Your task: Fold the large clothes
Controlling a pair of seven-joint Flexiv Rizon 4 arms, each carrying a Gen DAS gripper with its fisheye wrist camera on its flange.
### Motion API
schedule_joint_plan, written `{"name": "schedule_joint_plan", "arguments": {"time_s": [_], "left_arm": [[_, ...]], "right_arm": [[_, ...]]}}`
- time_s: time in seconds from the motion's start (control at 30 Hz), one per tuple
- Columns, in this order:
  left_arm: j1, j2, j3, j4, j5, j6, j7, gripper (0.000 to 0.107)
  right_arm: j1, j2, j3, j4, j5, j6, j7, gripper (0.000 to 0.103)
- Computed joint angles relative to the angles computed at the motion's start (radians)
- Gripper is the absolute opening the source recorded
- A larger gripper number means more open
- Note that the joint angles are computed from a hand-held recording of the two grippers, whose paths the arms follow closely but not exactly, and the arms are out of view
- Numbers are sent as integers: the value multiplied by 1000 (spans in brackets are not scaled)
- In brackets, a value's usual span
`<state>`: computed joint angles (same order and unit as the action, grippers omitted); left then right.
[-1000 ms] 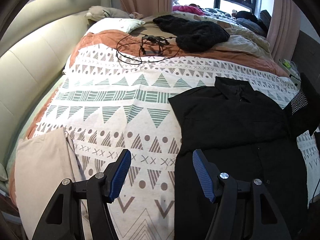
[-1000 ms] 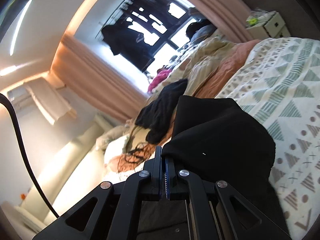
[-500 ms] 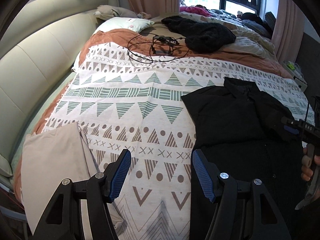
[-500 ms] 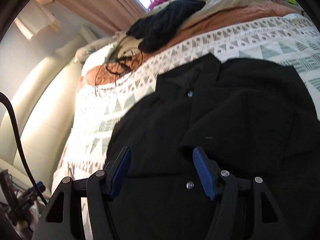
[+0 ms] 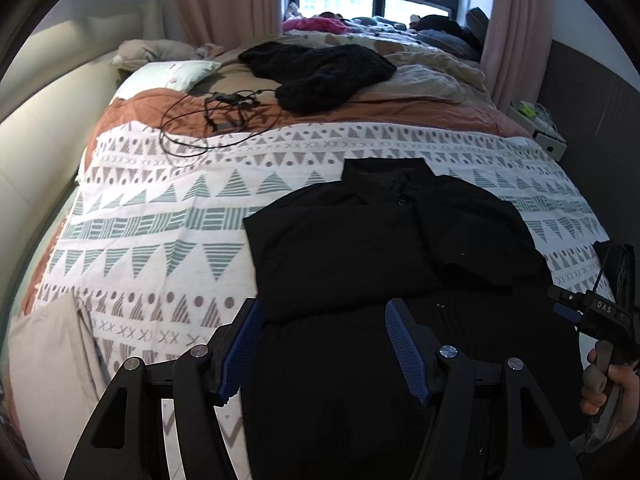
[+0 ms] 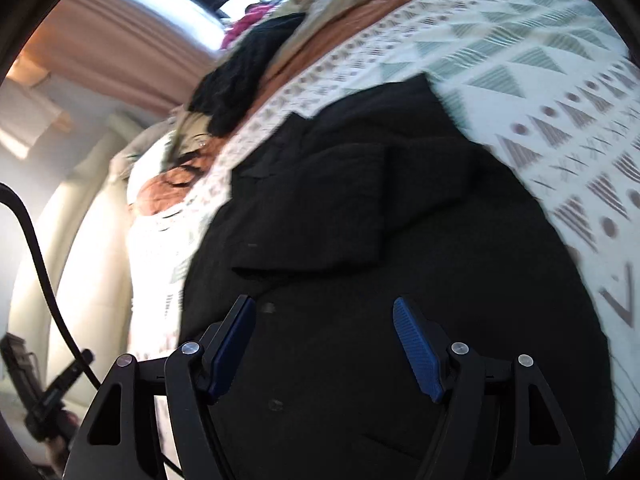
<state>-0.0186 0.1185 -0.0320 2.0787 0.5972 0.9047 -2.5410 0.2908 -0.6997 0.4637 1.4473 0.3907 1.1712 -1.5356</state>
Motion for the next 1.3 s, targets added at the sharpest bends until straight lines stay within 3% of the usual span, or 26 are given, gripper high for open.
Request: {"name": "schedule_joint_plan", "arguments": {"time_s": [0.17, 0.33, 0.77, 1.03, 1.1, 1.13, 1.17, 1.23, 1.3], "left_arm": [[-37, -170, -17, -130, -37, 73, 32, 66], [-98, -341, -6, -282, -54, 89, 67, 66], [-187, -718, 40, -568, -261, 149, 221, 66], [-267, -840, 127, -666, -360, 64, 309, 65], [-280, -845, 148, -662, -364, 79, 311, 64], [-289, -843, 162, -657, -368, 83, 296, 50], [-296, -838, 176, -656, -371, 67, 284, 43], [-262, -815, 142, -614, -412, 112, 316, 34], [-276, -778, 163, -587, -402, 127, 322, 30]], "right_arm": [[-31, -9, -2, -21, 8, -4, -7, 71], [-57, -21, -2, -45, 34, 8, -14, 71], [-109, -34, -25, -85, 106, 13, 53, 71], [-124, -37, -20, -93, 101, 2, 69, 71], [-122, -38, -23, -94, 97, -4, 74, 71], [-121, -38, -22, -94, 97, -6, 74, 71], [-121, -38, -20, -95, 97, -6, 72, 71], [-120, -37, -21, -93, 96, -2, 69, 71], [-112, -35, -29, -89, 88, 4, 73, 71]]}}
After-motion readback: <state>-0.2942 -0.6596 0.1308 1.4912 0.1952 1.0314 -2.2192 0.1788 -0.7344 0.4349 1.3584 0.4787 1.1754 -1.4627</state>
